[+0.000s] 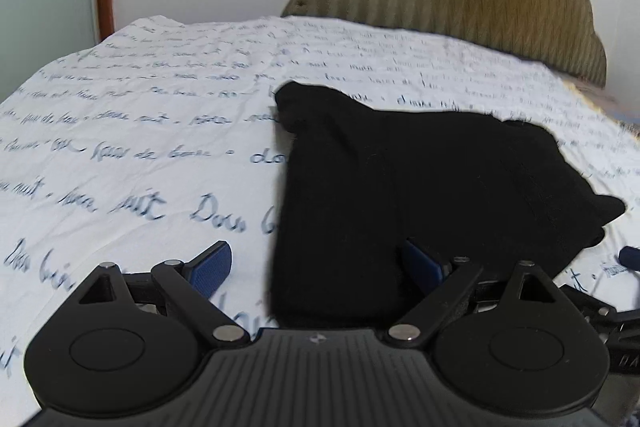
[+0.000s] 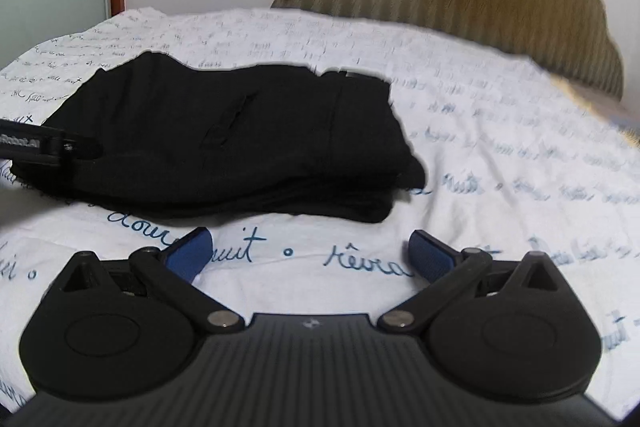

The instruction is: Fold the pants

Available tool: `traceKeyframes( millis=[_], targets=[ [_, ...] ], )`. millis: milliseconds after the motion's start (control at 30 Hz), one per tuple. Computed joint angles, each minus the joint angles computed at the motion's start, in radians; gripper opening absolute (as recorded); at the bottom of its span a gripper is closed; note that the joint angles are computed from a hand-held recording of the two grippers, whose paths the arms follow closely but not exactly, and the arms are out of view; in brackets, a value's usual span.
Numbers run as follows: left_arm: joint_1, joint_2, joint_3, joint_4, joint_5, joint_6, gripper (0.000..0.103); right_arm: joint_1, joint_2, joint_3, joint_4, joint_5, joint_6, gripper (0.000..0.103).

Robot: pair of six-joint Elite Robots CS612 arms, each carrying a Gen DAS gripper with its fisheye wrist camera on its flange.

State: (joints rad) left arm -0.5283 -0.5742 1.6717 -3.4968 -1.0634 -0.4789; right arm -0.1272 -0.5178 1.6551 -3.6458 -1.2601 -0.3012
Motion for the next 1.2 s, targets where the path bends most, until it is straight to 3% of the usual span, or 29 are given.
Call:
traceKeyframes(
  millis=[100,200,300,333,400,467,533,567,667,733,833,900,967,1067,1133,1200],
  targets=[
    [-0.016,0.001,0.022,-0.052,0.114,0.011,0.093,-0.011,-0.013,0.029,-0.077,0.031,0.070,0.103],
    [-0.030,-0.002,0.016,0.014,0.283,-0.034,0.093,-0.024,-0.020,0.033,-0.142,0.131,0.126,0.103],
    [-0.009,-0.024,0.031,0.043,0.265,-0.112,0.093,-0.018,-0.023,0.000,-0.119,0.252,0.115,0.103],
    [-0.002,-0.033,0.040,0.051,0.253,-0.141,0.093,-0.009,-0.027,-0.014,-0.080,0.272,0.085,0.103],
    [0.009,-0.049,0.057,0.075,0.264,-0.202,0.093,0.026,-0.036,-0.033,-0.015,0.239,-0.007,0.103],
    [0.015,-0.061,0.074,0.096,0.303,-0.251,0.093,0.052,-0.027,-0.035,-0.053,0.260,-0.156,0.103],
    [0.022,-0.069,0.087,0.099,0.339,-0.284,0.093,0.075,-0.010,-0.021,-0.134,0.294,-0.341,0.094],
    [0.025,-0.072,0.093,0.092,0.345,-0.289,0.093,0.089,0.000,-0.013,-0.175,0.285,-0.441,0.084],
    [0.041,-0.080,0.100,0.092,0.316,-0.309,0.093,0.130,0.018,0.002,-0.188,0.213,-0.711,0.063],
    [0.049,-0.080,0.100,0.093,0.284,-0.317,0.093,0.145,0.027,-0.005,-0.158,0.188,-0.784,0.050],
    [0.053,-0.079,0.097,0.107,0.246,-0.308,0.093,0.162,0.043,-0.033,-0.144,0.163,-0.784,0.038],
    [0.051,-0.078,0.095,0.098,0.238,-0.285,0.093,0.171,0.044,-0.045,-0.117,0.154,-0.796,0.025],
    [0.045,-0.077,0.094,0.070,0.251,-0.257,0.093,0.169,0.032,-0.040,-0.090,0.177,-0.773,0.018],
    [0.048,-0.070,0.074,0.024,0.231,-0.222,0.093,0.134,-0.020,-0.012,0.055,0.297,-0.714,0.016],
    [0.058,-0.067,0.048,0.013,0.164,-0.186,0.093,0.131,-0.030,-0.016,0.143,0.295,-0.748,0.021],
    [0.061,-0.063,0.026,0.004,0.108,-0.126,0.093,0.122,-0.019,-0.020,0.140,0.321,-0.772,0.025]
  ],
)
